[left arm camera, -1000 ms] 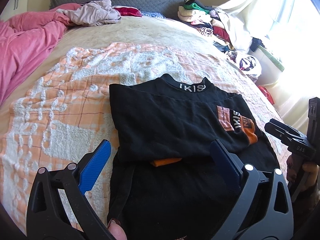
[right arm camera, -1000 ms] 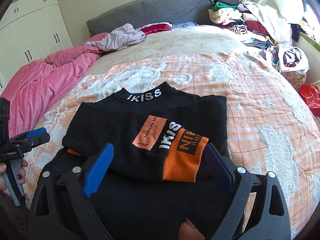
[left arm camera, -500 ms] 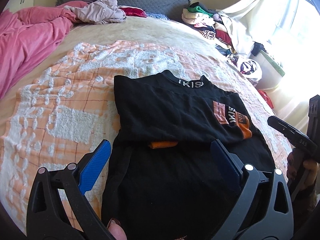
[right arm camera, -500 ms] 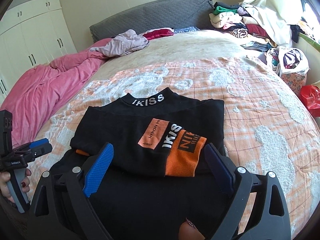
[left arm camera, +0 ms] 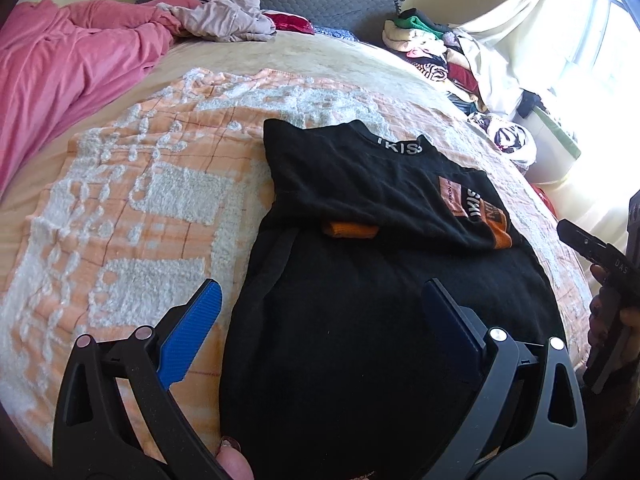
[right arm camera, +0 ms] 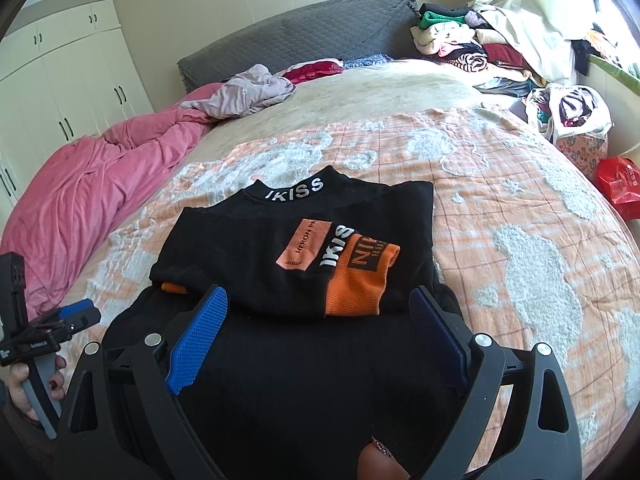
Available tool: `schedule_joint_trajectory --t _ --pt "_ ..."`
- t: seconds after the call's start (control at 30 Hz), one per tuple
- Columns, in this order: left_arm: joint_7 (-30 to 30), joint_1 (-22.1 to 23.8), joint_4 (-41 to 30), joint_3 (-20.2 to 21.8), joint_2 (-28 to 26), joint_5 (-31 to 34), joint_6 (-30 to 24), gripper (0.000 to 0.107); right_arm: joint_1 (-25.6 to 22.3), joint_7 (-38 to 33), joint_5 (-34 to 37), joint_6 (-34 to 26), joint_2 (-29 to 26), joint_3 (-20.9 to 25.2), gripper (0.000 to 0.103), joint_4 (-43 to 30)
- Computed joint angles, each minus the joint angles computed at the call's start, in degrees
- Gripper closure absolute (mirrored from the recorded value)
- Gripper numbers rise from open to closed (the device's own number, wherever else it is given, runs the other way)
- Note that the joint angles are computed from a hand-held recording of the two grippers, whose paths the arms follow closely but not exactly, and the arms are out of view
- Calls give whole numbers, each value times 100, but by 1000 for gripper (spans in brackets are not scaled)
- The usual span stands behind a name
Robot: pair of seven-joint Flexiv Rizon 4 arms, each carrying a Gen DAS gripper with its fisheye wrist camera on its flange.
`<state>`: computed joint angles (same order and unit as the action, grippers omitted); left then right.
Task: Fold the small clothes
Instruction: 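Move both open grippers toward the sweatshirt hem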
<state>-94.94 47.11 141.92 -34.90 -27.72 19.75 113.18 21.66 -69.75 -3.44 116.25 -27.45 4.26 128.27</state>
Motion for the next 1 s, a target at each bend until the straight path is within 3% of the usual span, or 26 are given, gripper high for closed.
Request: schedule_joint_trajectory --t 0.33,0.53,1.0 --pt "-156 109 406 195 -26 197 240 13 -65 145 188 350 112 165 11 519" --pt "-244 189 634 437 24 350 376 13 199 54 475 408 193 59 11 832" --pt "-193 787 1040 464 89 596 433 13 746 -284 1109 301 536 -195 11 1371"
